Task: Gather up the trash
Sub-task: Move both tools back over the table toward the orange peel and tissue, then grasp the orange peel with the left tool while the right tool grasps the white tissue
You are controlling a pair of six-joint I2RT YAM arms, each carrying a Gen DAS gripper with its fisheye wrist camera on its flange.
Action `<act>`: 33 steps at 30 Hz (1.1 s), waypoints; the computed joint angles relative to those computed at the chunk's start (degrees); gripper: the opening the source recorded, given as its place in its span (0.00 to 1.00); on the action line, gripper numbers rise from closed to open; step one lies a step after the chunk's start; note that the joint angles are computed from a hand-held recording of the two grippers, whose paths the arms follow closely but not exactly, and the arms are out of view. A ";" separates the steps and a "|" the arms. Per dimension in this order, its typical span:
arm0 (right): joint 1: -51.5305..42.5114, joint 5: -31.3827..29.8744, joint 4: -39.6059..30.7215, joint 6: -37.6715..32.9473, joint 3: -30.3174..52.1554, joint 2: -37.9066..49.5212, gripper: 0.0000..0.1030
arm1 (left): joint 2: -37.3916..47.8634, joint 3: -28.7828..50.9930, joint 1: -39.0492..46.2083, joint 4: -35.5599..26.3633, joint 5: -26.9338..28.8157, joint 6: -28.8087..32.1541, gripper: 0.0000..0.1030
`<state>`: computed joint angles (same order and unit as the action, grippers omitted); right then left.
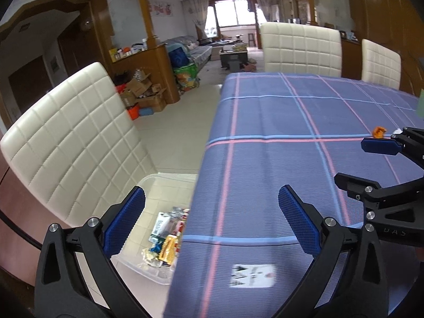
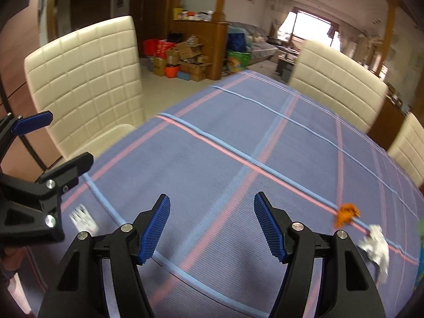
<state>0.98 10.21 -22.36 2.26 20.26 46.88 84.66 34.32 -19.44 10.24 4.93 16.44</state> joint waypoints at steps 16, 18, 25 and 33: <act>-67.54 -35.01 -7.69 -35.66 0.64 -0.99 0.62 | 7.18 7.20 -23.51 -3.64 -7.33 -6.74 0.96; -73.23 -37.59 -6.49 -38.66 1.85 2.63 0.62 | 9.32 8.91 -25.91 -3.65 -8.20 -7.33 0.96; -83.21 -40.69 -2.26 -42.95 6.03 14.38 0.62 | 16.08 16.08 -32.09 -5.94 -9.04 -9.03 0.96; -84.80 -40.08 3.13 -42.55 8.01 22.26 0.62 | 24.20 25.59 -36.01 -8.49 -8.48 -9.85 0.96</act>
